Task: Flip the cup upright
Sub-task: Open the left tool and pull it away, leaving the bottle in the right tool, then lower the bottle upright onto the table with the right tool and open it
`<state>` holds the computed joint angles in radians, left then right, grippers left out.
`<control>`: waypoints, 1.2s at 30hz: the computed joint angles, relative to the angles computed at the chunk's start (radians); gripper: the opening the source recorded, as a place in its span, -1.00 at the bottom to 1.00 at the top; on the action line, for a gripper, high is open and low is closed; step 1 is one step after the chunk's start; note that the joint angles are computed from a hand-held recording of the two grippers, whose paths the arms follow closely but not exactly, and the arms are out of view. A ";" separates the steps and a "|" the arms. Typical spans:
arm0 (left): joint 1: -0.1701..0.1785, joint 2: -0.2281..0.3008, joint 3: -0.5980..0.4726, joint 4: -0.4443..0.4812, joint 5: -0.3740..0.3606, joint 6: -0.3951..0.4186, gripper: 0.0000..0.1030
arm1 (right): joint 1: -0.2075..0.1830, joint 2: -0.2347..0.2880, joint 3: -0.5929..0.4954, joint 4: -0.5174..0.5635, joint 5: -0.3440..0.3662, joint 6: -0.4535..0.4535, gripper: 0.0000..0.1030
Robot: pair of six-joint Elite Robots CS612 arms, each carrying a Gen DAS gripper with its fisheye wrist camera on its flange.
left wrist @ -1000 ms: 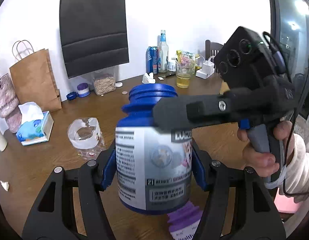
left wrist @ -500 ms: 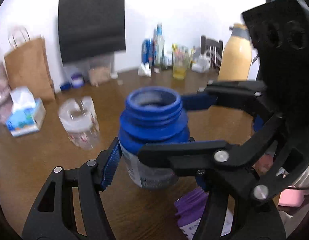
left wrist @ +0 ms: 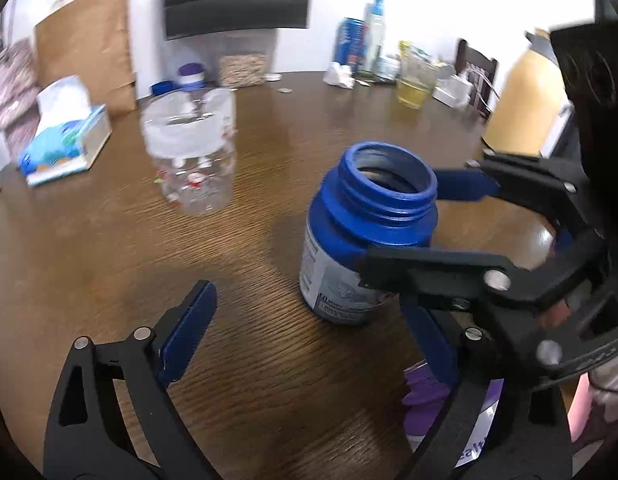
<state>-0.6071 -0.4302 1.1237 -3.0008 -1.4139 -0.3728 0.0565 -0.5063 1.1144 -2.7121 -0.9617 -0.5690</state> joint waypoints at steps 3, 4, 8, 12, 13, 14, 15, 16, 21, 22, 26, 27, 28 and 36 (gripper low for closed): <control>-0.004 -0.020 0.041 -0.034 0.024 -0.026 0.84 | -0.007 -0.010 0.008 0.022 0.030 0.017 0.51; -0.007 -0.029 0.059 -0.048 0.040 -0.030 0.88 | -0.009 -0.015 0.018 0.015 0.035 0.022 0.51; -0.026 -0.071 0.138 -0.103 0.144 -0.050 0.88 | -0.024 -0.047 0.069 -0.029 0.046 0.053 0.51; -0.049 -0.129 0.228 -0.112 0.289 -0.151 0.91 | -0.041 -0.087 0.135 -0.103 -0.006 0.111 0.51; -0.058 -0.148 0.251 -0.096 0.336 -0.187 0.98 | -0.044 -0.096 0.148 -0.119 -0.021 0.122 0.51; -0.064 -0.159 0.264 -0.082 0.364 -0.209 1.00 | -0.048 -0.105 0.163 -0.137 -0.036 0.136 0.51; -0.073 -0.173 0.284 -0.070 0.402 -0.238 1.00 | -0.053 -0.118 0.185 -0.162 -0.049 0.158 0.51; -0.079 -0.184 0.303 -0.075 0.418 -0.253 1.00 | -0.059 -0.125 0.194 -0.165 -0.047 0.174 0.51; -0.107 -0.225 0.378 -0.111 0.465 -0.325 1.00 | -0.071 -0.160 0.252 -0.217 -0.056 0.208 0.51; -0.113 -0.230 0.387 -0.112 0.486 -0.327 1.00 | -0.073 -0.166 0.264 -0.225 -0.047 0.207 0.51; -0.141 -0.253 0.421 -0.093 0.566 -0.370 1.00 | -0.075 -0.188 0.310 -0.258 -0.045 0.196 0.51; -0.149 -0.261 0.433 -0.088 0.583 -0.393 1.00 | -0.075 -0.195 0.324 -0.272 -0.051 0.198 0.51; -0.157 -0.267 0.445 -0.088 0.600 -0.410 1.00 | -0.077 -0.202 0.341 -0.287 -0.054 0.199 0.51; -0.257 -0.281 0.528 -0.192 0.778 -0.310 1.00 | -0.105 -0.298 0.561 -0.489 -0.052 0.115 0.51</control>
<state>-0.8641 -0.7108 1.6522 -3.1925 -0.6362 -0.6828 -0.0485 -0.8040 1.6754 -3.2012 -1.0134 -0.4538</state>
